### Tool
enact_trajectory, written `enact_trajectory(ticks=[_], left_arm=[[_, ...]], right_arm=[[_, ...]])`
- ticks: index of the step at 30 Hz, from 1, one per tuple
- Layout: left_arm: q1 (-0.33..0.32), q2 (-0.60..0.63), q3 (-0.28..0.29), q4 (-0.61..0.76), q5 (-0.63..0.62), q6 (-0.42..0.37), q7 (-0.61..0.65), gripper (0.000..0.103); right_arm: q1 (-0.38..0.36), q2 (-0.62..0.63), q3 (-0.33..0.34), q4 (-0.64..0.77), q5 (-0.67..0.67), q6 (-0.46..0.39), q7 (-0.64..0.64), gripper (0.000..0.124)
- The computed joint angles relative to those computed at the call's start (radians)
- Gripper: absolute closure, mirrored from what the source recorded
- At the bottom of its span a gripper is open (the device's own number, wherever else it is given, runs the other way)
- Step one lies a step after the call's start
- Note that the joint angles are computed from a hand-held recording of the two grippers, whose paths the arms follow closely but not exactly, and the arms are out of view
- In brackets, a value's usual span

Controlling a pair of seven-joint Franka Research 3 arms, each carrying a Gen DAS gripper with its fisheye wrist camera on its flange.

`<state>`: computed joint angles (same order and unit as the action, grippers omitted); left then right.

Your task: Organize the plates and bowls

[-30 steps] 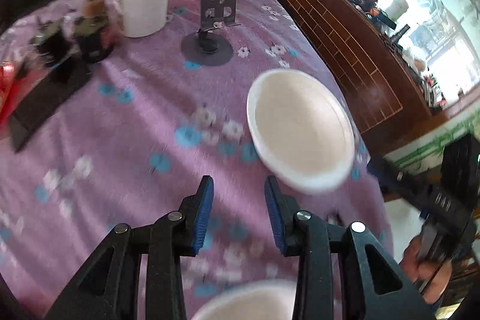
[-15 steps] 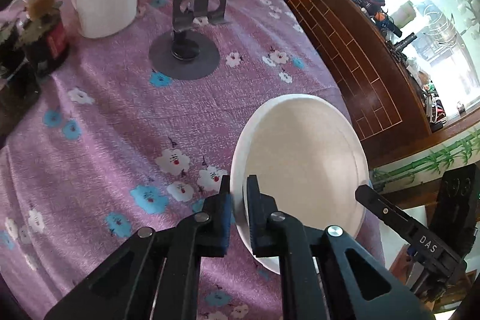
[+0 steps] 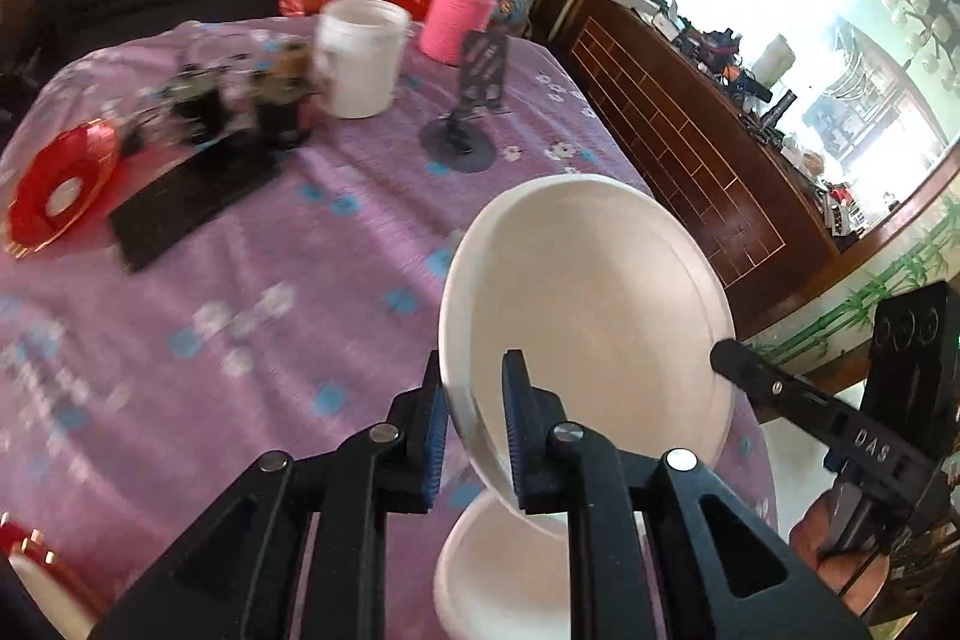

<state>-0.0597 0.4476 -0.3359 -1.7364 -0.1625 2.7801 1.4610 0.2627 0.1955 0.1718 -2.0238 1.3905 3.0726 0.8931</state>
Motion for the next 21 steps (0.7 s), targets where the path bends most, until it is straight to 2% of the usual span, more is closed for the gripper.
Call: enact_trajectory(ticks=[3, 5, 6, 9, 13, 17, 21], left_arm=[[0.082, -0.125, -0.051, -0.184, -0.103, 0.075, 0.064, 0.088], [0.097, -0.215, -0.043, -0.295, -0.200, 0.108, 0.138, 0.088], [0.127, -0.241, -0.067, -0.330, -0.219, 0.120, 0.152, 0.088], [0.170, -0.384, -0.072, -0.481, -0.412, 0.137, 0.304, 0.088], [0.145, -0.552, -0.003, -0.650, -0.558, 0.162, 0.411, 0.088], [0.117, -0.669, 0.080, -0.783, -0.577, 0.162, 0.420, 0.088], [0.099, -0.736, 0.154, -0.878, -0.550, 0.165, 0.392, 0.088]], right_arm=[[0.023, -0.009, 0.028, 0.007, 0.071, -0.008, -0.076, 0.115], [0.055, -0.010, 0.040, 0.013, 0.091, -0.007, -0.105, 0.115], [0.071, -0.007, 0.043, 0.017, 0.084, -0.012, -0.103, 0.115], [0.111, 0.010, 0.061, 0.042, 0.086, -0.026, -0.115, 0.115], [0.157, 0.055, 0.088, 0.105, 0.117, -0.040, -0.166, 0.114], [0.190, 0.117, 0.111, 0.182, 0.109, -0.074, -0.177, 0.114], [0.231, 0.209, 0.124, 0.273, -0.018, -0.091, -0.076, 0.114]])
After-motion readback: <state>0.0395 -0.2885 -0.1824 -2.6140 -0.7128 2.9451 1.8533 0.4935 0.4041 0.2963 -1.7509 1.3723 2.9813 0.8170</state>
